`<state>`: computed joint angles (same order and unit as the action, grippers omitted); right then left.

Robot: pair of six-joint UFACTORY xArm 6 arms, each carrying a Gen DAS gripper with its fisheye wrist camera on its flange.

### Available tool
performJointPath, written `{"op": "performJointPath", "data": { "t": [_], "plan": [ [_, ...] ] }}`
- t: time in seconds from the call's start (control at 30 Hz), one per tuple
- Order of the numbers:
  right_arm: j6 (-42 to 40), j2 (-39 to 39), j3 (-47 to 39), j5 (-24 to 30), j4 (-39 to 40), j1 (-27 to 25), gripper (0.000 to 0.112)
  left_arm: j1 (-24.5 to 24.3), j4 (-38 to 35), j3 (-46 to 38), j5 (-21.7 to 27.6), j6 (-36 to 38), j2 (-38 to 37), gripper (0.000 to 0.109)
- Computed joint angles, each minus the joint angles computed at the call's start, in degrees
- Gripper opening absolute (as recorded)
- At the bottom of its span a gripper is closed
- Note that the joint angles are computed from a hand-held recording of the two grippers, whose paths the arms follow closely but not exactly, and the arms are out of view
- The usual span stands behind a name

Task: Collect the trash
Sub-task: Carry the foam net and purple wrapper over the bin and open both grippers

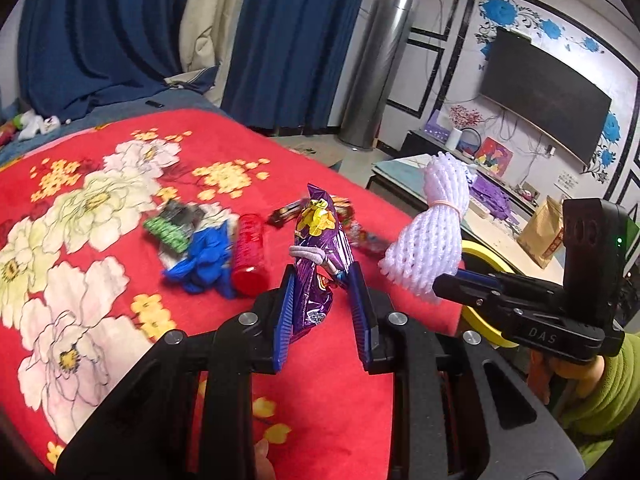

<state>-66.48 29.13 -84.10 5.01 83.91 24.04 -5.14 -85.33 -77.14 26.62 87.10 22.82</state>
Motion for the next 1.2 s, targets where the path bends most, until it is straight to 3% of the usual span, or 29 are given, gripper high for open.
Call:
{"op": "performJointPath", "data": {
  "t": [1.2],
  "plan": [
    [-29.5,-11.9,9.4,-4.7,31.4,-7.9,0.022,-10.2,-0.2,-4.8,3.1,1.3,1.4,0.02]
  ]
}}
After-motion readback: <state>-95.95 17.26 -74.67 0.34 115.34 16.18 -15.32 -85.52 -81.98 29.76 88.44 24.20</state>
